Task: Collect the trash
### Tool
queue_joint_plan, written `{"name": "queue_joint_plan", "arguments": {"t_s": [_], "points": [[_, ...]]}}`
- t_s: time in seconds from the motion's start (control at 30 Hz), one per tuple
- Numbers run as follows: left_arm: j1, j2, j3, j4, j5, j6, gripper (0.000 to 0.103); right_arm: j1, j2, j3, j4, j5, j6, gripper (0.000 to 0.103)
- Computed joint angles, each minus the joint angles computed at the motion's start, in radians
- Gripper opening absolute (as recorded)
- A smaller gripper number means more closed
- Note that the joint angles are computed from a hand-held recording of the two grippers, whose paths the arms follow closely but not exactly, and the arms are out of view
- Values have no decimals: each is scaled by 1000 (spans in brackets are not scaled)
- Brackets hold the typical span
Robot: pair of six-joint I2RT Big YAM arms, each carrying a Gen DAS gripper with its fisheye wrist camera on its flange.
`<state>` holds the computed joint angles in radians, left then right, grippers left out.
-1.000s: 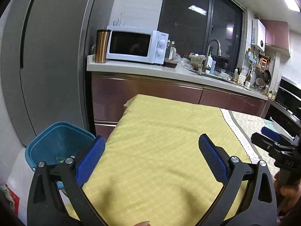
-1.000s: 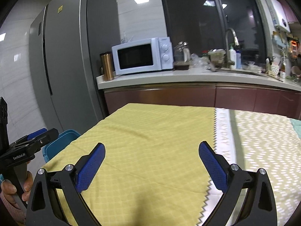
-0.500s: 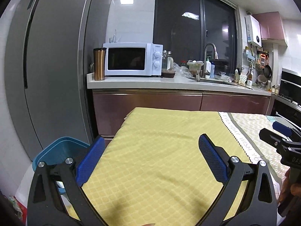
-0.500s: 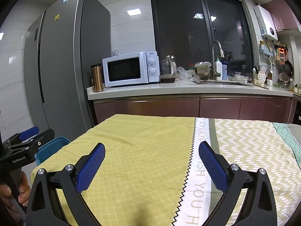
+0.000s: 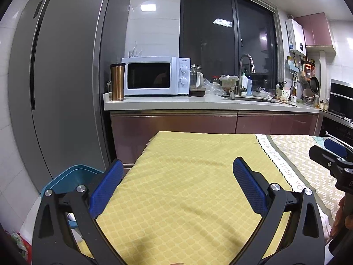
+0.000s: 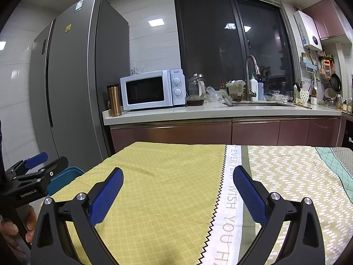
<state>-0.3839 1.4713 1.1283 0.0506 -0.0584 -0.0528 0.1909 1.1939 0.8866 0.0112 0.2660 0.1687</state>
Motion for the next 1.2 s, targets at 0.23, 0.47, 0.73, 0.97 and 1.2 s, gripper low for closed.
{"name": "queue_joint_plan", "arguments": {"t_s": [0.23, 0.47, 0.73, 0.97, 1.2], "points": [[-3, -5, -8, 11, -4, 5, 97, -2, -3, -4, 1, 6, 1, 96], [-1, -1, -5, 20, -5, 9, 97, -1, -2, -6, 2, 9, 6, 96], [3, -2, -5, 28, -4, 14, 97, -1, -2, -4, -2, 7, 12, 96], [7, -1, -7, 32, -4, 13, 97, 4, 0, -2, 0, 15, 10, 96], [7, -2, -7, 34, -6, 14, 97, 10, 0, -6, 3, 21, 10, 96]]}}
